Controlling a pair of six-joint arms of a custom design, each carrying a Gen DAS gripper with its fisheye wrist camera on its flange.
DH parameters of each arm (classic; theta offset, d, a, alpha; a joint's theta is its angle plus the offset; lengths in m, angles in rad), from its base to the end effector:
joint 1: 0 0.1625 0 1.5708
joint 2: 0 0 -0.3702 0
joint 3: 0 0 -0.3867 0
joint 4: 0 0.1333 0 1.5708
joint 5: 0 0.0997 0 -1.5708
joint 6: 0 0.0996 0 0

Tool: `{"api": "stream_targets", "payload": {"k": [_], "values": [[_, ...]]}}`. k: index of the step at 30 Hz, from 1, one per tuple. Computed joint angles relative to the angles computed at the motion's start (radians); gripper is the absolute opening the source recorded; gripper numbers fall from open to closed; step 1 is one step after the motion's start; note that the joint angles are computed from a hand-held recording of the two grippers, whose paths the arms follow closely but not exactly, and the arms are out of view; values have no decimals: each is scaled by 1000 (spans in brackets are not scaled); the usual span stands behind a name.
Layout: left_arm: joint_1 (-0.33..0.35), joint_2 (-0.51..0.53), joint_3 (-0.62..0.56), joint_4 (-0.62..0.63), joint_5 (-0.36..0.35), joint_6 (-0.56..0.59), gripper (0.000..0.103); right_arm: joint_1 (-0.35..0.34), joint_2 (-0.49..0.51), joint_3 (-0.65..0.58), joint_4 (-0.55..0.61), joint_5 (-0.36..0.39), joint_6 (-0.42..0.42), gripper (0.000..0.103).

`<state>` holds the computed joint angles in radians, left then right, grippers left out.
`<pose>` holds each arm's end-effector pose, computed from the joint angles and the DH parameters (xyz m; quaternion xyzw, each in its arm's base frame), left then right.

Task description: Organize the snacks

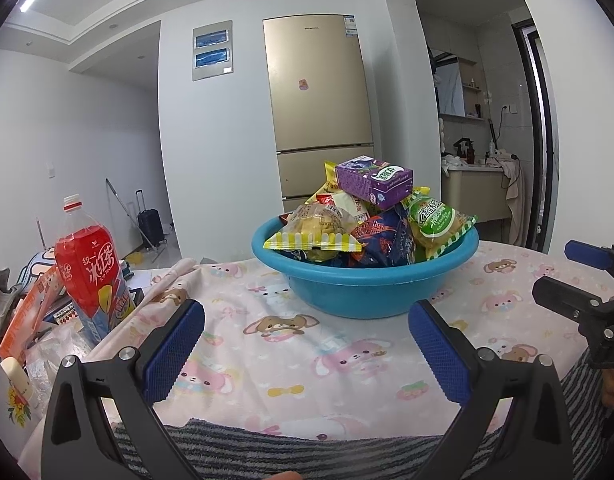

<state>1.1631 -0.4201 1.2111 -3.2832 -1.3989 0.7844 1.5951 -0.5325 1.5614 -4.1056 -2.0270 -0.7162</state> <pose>-0.1587 -0.7466 0.0586 0.4694 0.7600 -0.4207 0.1585 0.1043 -0.6117 0.1128 0.1130 -0.7186 0.5707 0.3811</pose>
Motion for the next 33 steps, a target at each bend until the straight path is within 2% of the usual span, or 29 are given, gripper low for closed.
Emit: {"api": "stream_targets", "payload": {"k": [5,33], "values": [[1,2,-4,0,-3,1,103,1,6,-5,-4,-1,-15,103],[3,5,-7,6,4,-11,103,-1,-7,7,13,-10,20,103]]}}
